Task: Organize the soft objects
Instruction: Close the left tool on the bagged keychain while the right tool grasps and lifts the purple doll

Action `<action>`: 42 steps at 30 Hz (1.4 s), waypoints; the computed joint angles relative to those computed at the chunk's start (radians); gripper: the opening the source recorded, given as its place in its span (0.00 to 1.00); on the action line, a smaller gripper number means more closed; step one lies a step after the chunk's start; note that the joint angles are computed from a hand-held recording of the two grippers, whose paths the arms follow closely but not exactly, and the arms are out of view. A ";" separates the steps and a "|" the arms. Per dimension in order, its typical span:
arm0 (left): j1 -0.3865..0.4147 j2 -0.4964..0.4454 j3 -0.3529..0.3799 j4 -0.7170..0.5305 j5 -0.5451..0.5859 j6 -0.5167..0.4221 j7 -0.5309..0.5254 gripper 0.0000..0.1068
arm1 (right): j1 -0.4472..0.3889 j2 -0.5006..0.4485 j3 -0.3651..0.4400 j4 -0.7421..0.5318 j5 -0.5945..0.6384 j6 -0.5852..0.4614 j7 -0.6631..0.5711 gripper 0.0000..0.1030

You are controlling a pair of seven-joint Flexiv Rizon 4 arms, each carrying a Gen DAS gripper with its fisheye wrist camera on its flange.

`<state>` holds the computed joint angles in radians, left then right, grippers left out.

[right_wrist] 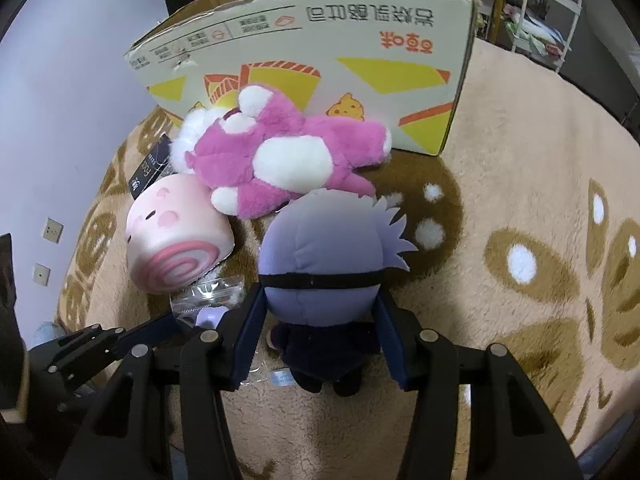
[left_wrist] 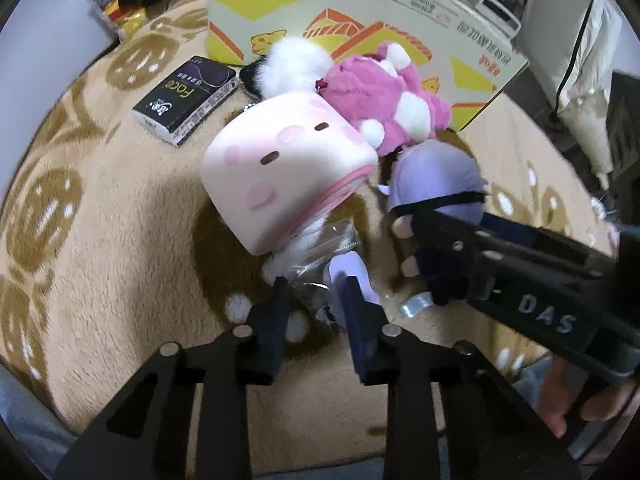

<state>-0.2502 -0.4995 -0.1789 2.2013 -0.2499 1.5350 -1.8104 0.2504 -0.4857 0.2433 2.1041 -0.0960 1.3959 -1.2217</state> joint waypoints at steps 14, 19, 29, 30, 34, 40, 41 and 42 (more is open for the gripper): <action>0.213 -0.024 -0.261 0.051 -0.026 0.078 0.097 0.20 | -0.028 0.008 0.038 -0.006 0.053 -0.023 -0.021 0.55; 0.160 0.005 -0.202 0.058 0.016 0.120 0.082 0.16 | -0.047 0.033 0.042 0.016 0.073 0.003 -0.041 0.55; -0.140 0.057 0.096 0.008 0.096 0.127 0.055 0.01 | -0.005 0.108 -0.020 0.099 0.016 0.157 0.005 0.55; -0.150 0.053 0.108 0.002 0.096 0.107 0.054 0.01 | -0.005 0.110 -0.021 0.101 0.011 0.159 0.009 0.55; -0.166 0.031 0.134 -0.036 0.089 0.000 0.033 0.01 | -0.023 0.105 -0.009 0.096 0.003 0.142 0.018 0.55; -0.236 0.022 0.239 -0.098 0.174 -0.180 -0.084 0.14 | 0.008 0.111 -0.052 0.108 -0.029 0.140 0.053 0.55; -0.232 0.016 0.236 -0.108 0.185 -0.202 -0.098 0.16 | 0.018 0.112 -0.065 0.110 -0.039 0.138 0.061 0.55; -0.228 0.011 0.233 -0.118 0.197 -0.221 -0.111 0.18 | 0.016 0.111 -0.065 0.109 -0.044 0.135 0.064 0.55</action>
<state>-0.4778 -0.4881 0.0545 2.0836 -0.0525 1.3136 -1.9219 0.2669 -0.3746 0.1787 2.2129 -0.1400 1.5305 -1.1577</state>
